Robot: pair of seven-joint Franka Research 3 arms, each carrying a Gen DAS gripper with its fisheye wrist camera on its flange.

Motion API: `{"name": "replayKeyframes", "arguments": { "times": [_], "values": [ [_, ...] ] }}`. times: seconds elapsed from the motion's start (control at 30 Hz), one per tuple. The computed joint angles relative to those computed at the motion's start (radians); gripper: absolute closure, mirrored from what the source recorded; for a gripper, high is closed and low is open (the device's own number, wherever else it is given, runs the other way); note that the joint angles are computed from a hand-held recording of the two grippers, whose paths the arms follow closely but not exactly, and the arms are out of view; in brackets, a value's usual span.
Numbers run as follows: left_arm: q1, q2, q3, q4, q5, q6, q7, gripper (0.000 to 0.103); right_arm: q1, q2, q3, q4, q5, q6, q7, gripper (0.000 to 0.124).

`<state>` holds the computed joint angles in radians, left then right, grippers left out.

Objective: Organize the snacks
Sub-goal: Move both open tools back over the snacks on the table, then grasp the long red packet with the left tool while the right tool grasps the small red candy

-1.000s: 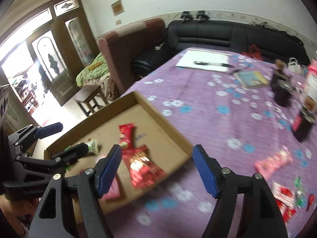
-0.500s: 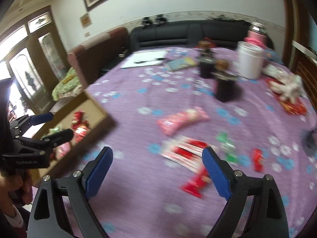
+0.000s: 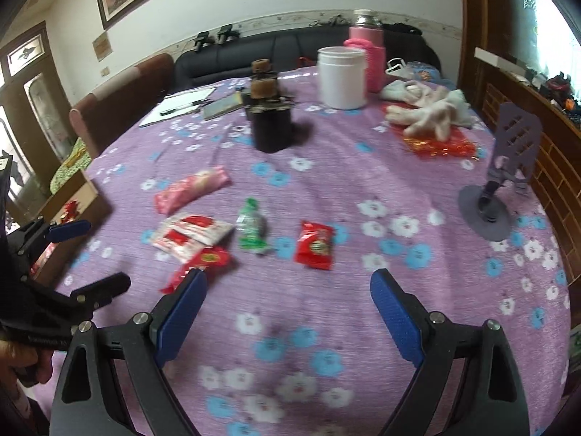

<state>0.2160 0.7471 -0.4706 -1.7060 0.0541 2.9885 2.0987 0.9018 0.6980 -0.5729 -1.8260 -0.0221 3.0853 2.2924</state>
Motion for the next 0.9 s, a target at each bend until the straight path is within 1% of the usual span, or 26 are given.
{"name": "replayKeyframes", "arguments": {
  "times": [0.03, 0.17, 0.2, 0.23, 0.27, 0.37, 0.4, 0.43, 0.5, 0.53, 0.63, 0.7, 0.9],
  "values": [
    [0.006, 0.006, -0.015, 0.001, -0.004, -0.003, 0.005, 0.001, 0.012, 0.004, -0.020, -0.008, -0.005, 0.005, 0.003, 0.033],
    [0.038, 0.030, -0.086, 0.002, -0.027, -0.028, 0.049, 0.001, 0.005, 0.011, -0.027, -0.016, -0.002, 0.030, -0.032, 0.033],
    [0.046, 0.037, -0.101, 0.005, -0.034, -0.034, 0.063, 0.001, -0.005, 0.012, -0.018, -0.013, 0.003, 0.033, -0.047, 0.033],
    [0.057, 0.046, -0.121, 0.009, -0.044, -0.047, 0.080, 0.001, -0.029, 0.013, 0.005, -0.008, 0.008, 0.046, -0.069, 0.033],
    [0.056, 0.052, -0.126, 0.016, -0.053, -0.054, 0.090, 0.001, -0.046, 0.015, 0.021, -0.001, 0.016, 0.051, -0.090, 0.033],
    [0.033, 0.066, -0.117, 0.045, -0.072, -0.076, 0.103, 0.001, -0.103, 0.029, 0.077, 0.036, 0.040, 0.043, -0.152, 0.034],
    [0.031, 0.071, -0.119, 0.052, -0.080, -0.083, 0.111, 0.001, -0.122, 0.032, 0.096, 0.046, 0.046, 0.042, -0.171, 0.040],
    [0.027, 0.077, -0.118, 0.064, -0.089, -0.094, 0.117, 0.001, -0.143, 0.041, 0.117, 0.065, 0.052, 0.031, -0.190, 0.051],
    [0.004, 0.087, -0.101, 0.090, -0.103, -0.111, 0.117, 0.001, -0.194, 0.048, 0.170, 0.094, 0.063, 0.011, -0.225, 0.064],
    [-0.010, 0.087, -0.088, 0.098, -0.107, -0.113, 0.114, 0.001, -0.232, 0.054, 0.210, 0.114, 0.070, 0.000, -0.245, 0.064],
    [-0.044, 0.093, -0.057, 0.118, -0.112, -0.113, 0.108, 0.001, -0.250, 0.077, 0.225, 0.150, 0.074, -0.021, -0.254, 0.065],
    [-0.058, 0.096, -0.044, 0.127, -0.114, -0.113, 0.104, 0.001, -0.270, 0.083, 0.248, 0.163, 0.077, -0.022, -0.264, 0.065],
    [-0.117, 0.116, 0.011, 0.172, -0.100, -0.123, 0.063, 0.002, -0.306, 0.101, 0.283, 0.199, 0.086, -0.029, -0.287, 0.065]
  ]
}}
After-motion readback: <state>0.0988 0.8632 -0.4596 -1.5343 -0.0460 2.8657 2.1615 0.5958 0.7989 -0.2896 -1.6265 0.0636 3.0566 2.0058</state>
